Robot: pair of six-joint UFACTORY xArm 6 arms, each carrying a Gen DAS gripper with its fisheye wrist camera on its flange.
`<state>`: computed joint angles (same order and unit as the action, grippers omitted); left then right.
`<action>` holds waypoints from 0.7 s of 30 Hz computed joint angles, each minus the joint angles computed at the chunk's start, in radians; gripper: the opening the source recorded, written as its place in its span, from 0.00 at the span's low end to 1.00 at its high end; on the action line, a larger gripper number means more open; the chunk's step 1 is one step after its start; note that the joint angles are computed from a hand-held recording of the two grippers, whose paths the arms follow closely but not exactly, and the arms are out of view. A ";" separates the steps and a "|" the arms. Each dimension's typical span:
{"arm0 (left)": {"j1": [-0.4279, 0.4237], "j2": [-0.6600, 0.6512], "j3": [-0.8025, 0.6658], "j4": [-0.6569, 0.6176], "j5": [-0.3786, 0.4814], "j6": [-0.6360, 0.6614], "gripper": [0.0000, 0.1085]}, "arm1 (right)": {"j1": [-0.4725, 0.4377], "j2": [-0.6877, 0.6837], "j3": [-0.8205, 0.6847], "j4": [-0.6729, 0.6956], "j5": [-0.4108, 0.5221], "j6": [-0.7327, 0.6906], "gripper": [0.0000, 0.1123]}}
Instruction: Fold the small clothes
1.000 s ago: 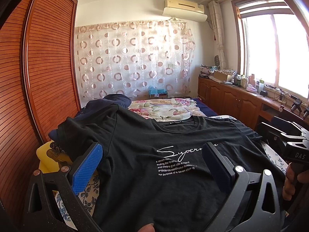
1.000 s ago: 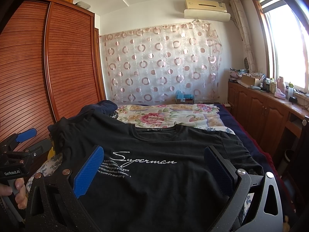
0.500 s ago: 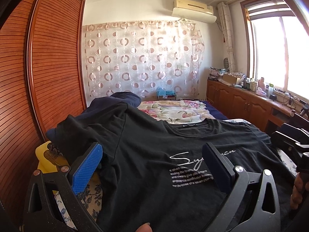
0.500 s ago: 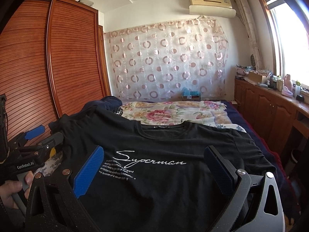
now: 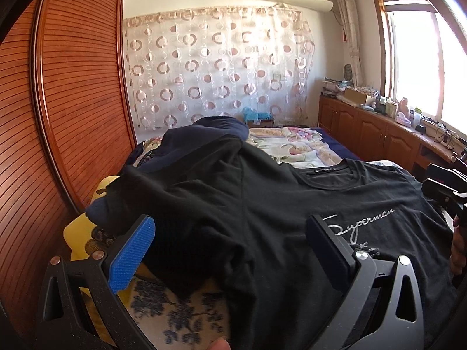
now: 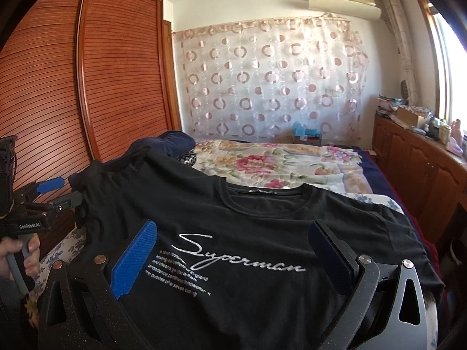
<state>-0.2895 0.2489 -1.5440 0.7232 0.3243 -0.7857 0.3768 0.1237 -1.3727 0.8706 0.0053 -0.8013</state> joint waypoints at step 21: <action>0.146 0.182 -0.272 -0.716 0.206 0.526 0.65 | -0.214 0.491 -0.782 -0.238 0.705 0.098 0.91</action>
